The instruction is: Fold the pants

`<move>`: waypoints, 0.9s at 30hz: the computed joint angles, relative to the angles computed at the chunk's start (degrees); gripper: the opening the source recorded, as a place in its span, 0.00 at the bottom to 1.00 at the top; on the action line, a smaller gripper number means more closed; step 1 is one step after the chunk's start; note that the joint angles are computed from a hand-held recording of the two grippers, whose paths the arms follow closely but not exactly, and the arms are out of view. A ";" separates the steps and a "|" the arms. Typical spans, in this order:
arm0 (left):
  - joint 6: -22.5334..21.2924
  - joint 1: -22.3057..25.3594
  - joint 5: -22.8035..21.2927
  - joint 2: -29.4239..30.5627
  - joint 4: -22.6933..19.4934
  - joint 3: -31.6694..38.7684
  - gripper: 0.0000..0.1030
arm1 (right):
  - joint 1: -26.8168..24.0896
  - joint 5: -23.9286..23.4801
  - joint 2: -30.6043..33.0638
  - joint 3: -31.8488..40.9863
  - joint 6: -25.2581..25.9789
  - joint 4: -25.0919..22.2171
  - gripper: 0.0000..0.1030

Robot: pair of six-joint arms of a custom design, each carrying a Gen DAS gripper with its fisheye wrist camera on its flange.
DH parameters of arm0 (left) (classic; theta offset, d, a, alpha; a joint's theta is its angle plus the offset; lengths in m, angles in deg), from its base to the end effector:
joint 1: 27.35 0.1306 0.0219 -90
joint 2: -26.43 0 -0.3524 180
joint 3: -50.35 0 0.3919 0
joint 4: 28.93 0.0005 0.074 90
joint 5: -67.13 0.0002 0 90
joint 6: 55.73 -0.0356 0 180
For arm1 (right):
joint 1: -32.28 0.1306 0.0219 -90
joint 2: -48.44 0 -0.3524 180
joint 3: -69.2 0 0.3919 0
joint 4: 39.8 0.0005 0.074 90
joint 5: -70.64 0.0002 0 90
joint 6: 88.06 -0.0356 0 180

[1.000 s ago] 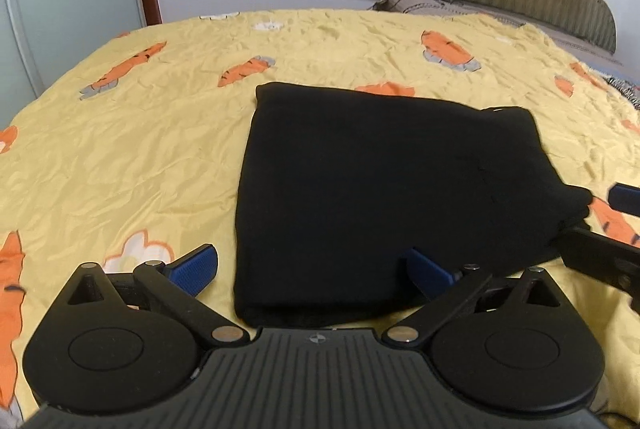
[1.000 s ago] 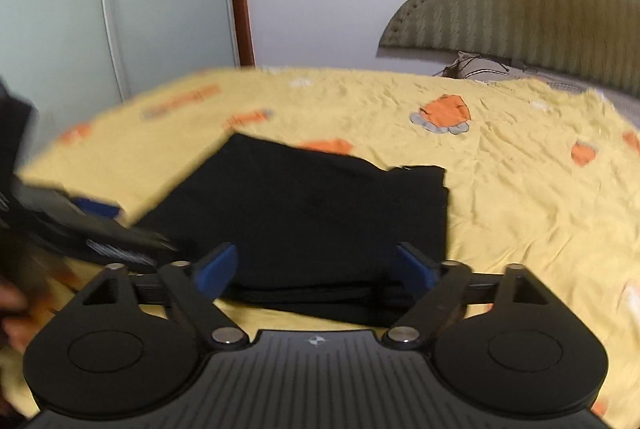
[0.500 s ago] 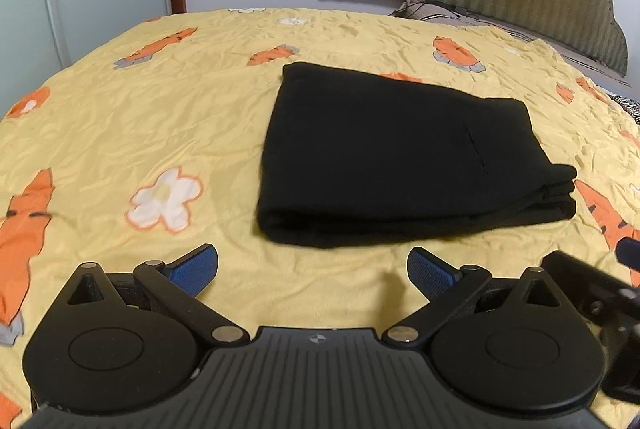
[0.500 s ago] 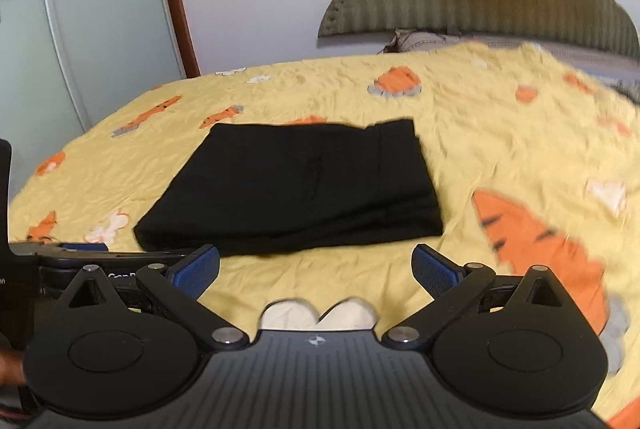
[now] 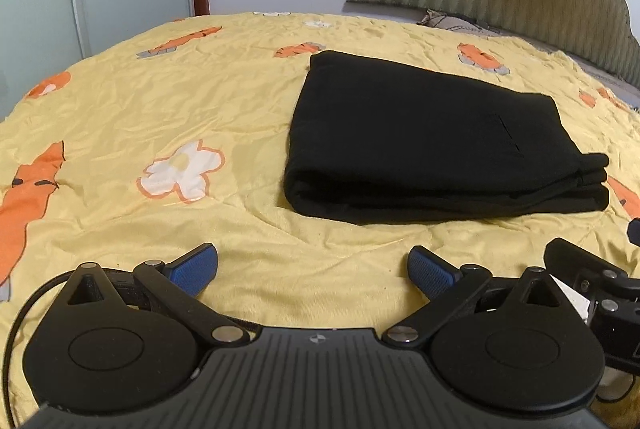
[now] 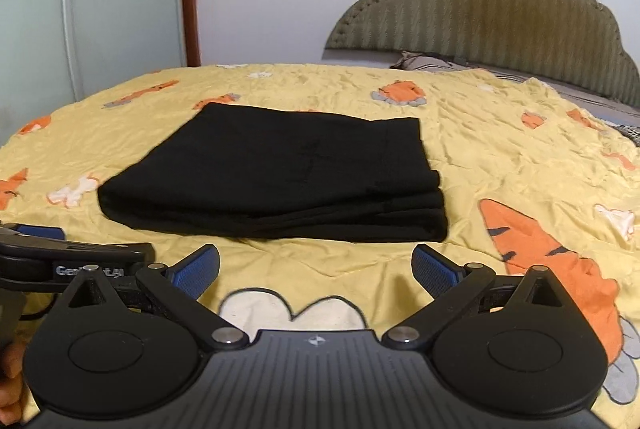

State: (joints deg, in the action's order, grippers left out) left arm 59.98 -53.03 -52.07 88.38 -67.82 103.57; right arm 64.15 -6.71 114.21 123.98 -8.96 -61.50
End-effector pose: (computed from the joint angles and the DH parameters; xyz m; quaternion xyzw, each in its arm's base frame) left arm 0.2905 -0.1210 0.3044 -0.0913 0.9023 0.0601 0.4171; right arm 0.3045 0.1795 0.3183 -0.1068 0.8672 0.0838 0.4791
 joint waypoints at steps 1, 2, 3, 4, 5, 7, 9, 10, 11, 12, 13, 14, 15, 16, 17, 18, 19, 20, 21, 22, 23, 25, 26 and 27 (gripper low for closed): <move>-0.27 -0.18 0.07 -0.21 -0.73 0.25 1.00 | 0.09 0.27 -0.33 0.30 -0.34 -1.42 1.00; -0.68 -0.21 0.41 -0.50 -1.55 0.55 1.00 | 0.12 0.12 -0.91 0.79 -0.90 -3.26 1.00; -0.76 -0.31 0.49 -0.74 -2.42 0.85 1.00 | 0.21 -0.28 -1.78 1.34 -1.90 -5.02 1.00; -0.62 -0.35 0.49 -0.93 -3.44 1.23 0.99 | 0.23 -0.85 -2.85 1.77 -2.90 -6.30 1.00; -0.36 -0.42 0.46 -1.28 -4.22 1.44 0.99 | 0.37 -1.17 -4.27 1.98 -3.62 -7.05 1.00; 0.33 -0.70 0.21 -2.46 -4.87 1.16 0.99 | 1.20 0.36 -6.44 1.91 -4.08 -7.16 1.00; 0.69 -0.82 0.21 -2.82 -5.56 1.12 0.99 | 2.47 3.47 -6.79 2.06 -3.88 -7.73 1.00; 0.75 -0.77 0.52 -2.83 -5.97 1.17 0.99 | 2.91 4.43 -6.39 2.10 -4.03 -8.14 1.00; 0.73 -0.70 0.88 -2.93 -6.19 1.13 0.99 | 3.09 4.59 -5.75 2.14 -4.39 -8.77 1.00; 0.71 -0.60 1.08 -3.03 -6.23 1.06 0.99 | 2.86 3.55 -4.90 2.40 -4.97 -9.93 1.00; 0.73 -0.54 1.08 -3.14 -6.23 0.95 0.99 | 2.53 2.12 -4.10 2.68 -5.58 -11.00 1.00; 0.82 -0.46 0.98 -3.12 -6.31 0.92 0.99 | 2.31 0.90 -3.40 2.85 -6.01 -11.80 1.00; 0.84 -0.36 0.92 -3.11 -6.36 0.92 0.99 | 2.27 0.17 -2.92 2.90 -6.48 -12.37 1.00; 0.84 -0.29 0.73 -3.06 -6.21 0.87 0.99 | 2.11 -0.33 -2.77 2.86 -6.84 -12.58 1.00; 0.84 -0.26 0.46 -3.05 -6.08 0.80 0.99 | 1.96 -0.62 -2.93 2.68 -7.03 -12.42 1.00; 0.87 -0.15 0.36 -2.95 -5.87 0.77 0.99 | 1.73 -0.90 -3.26 2.42 -7.10 -11.95 1.00; 0.90 0.05 0.64 -2.95 -5.54 0.69 0.99 | 1.56 -0.89 -3.75 1.96 -7.24 -11.14 1.00; 0.85 0.35 1.06 -2.95 -4.91 0.54 0.99 | 1.27 -0.97 -4.38 1.32 -7.09 -10.07 1.00; 0.73 0.52 1.02 -2.86 -4.07 0.31 0.99 | 1.05 -1.15 -4.79 0.77 -6.30 -8.80 1.00; 0.56 0.52 0.45 -2.69 -3.16 0.04 0.99 | 0.96 -1.02 -4.82 0.36 -4.90 -7.19 1.00; 0.11 0.44 -0.42 -2.46 -1.98 -0.39 0.99 | 0.87 -0.32 -4.78 -0.24 -3.25 -5.17 1.00; -1.00 0.32 -1.54 -1.75 -0.74 -0.86 1.00 | 0.94 2.45 -3.49 -0.49 -0.73 -3.03 1.00; -1.82 0.39 -1.59 -1.70 0.29 -1.35 1.00 | 0.78 3.33 -2.57 -0.08 -0.65 -3.43 1.00; -2.50 0.33 -1.70 -1.90 1.46 -2.01 1.00 | 0.32 2.95 -1.96 0.13 -1.19 -3.63 1.00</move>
